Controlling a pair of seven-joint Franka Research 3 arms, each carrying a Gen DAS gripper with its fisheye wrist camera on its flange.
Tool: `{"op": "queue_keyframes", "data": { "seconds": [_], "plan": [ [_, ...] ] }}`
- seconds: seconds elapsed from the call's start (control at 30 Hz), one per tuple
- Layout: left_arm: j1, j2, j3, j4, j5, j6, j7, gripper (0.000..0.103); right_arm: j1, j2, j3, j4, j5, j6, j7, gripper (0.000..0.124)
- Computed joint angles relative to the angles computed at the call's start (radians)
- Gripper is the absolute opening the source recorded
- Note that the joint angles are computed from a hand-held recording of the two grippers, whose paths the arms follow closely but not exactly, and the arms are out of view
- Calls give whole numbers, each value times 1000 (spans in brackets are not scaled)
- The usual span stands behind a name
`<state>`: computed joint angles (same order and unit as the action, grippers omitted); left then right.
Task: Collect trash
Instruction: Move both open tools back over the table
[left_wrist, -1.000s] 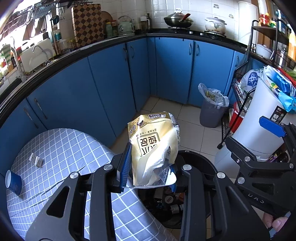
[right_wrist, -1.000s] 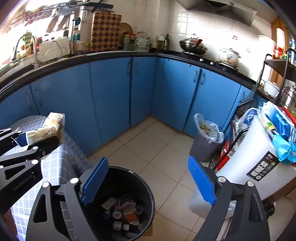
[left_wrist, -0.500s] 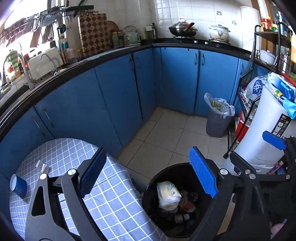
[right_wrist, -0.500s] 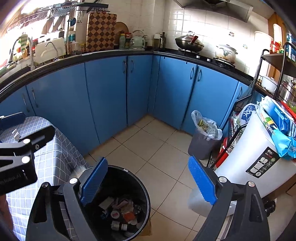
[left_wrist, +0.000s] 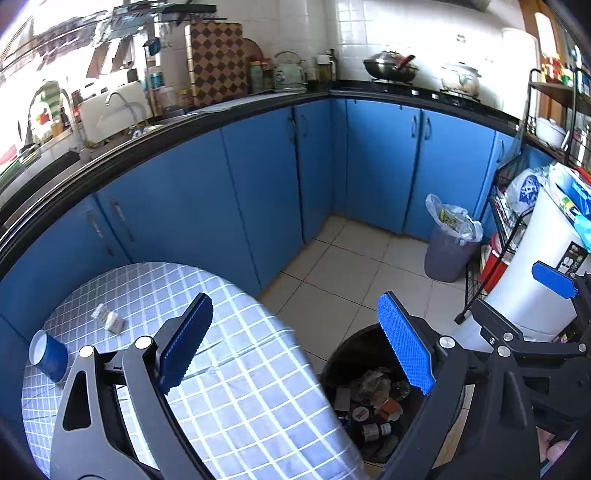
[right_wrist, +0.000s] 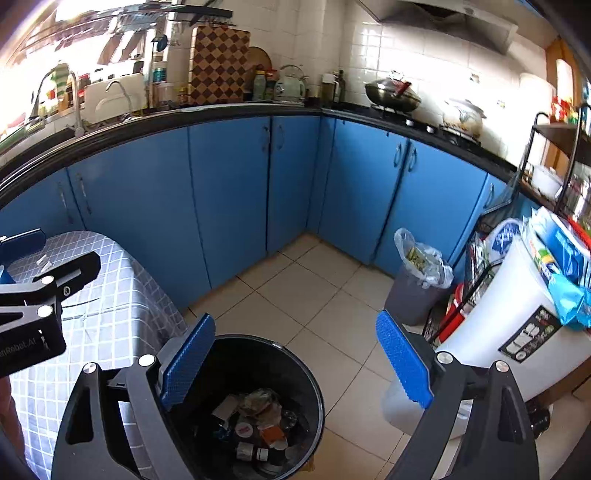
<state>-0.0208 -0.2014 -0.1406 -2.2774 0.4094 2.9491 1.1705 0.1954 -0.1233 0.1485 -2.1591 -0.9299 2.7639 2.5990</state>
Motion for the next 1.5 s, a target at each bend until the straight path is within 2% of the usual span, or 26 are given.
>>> {"op": "queue_keyframes", "data": {
  "seconds": [0.3, 0.7, 0.83, 1.07, 1.5],
  "plan": [
    [58, -63, 60, -60, -29, 22, 20, 90, 67, 65, 16, 96, -31, -12, 15, 87],
    [146, -121, 171, -126, -117, 52, 125, 90, 249, 233, -24, 310, -5, -54, -51, 87],
    [208, -125, 179, -143, -118, 73, 135, 90, 317, 309, -42, 402, 40, -61, -97, 87],
    [222, -115, 270, -156, -201, 75, 231, 90, 432, 433, -77, 548, 112, -89, -181, 87],
    [223, -90, 380, -163, -381, 89, 407, 90, 586, 596, -154, 764, 264, -139, -337, 87]
  ]
}}
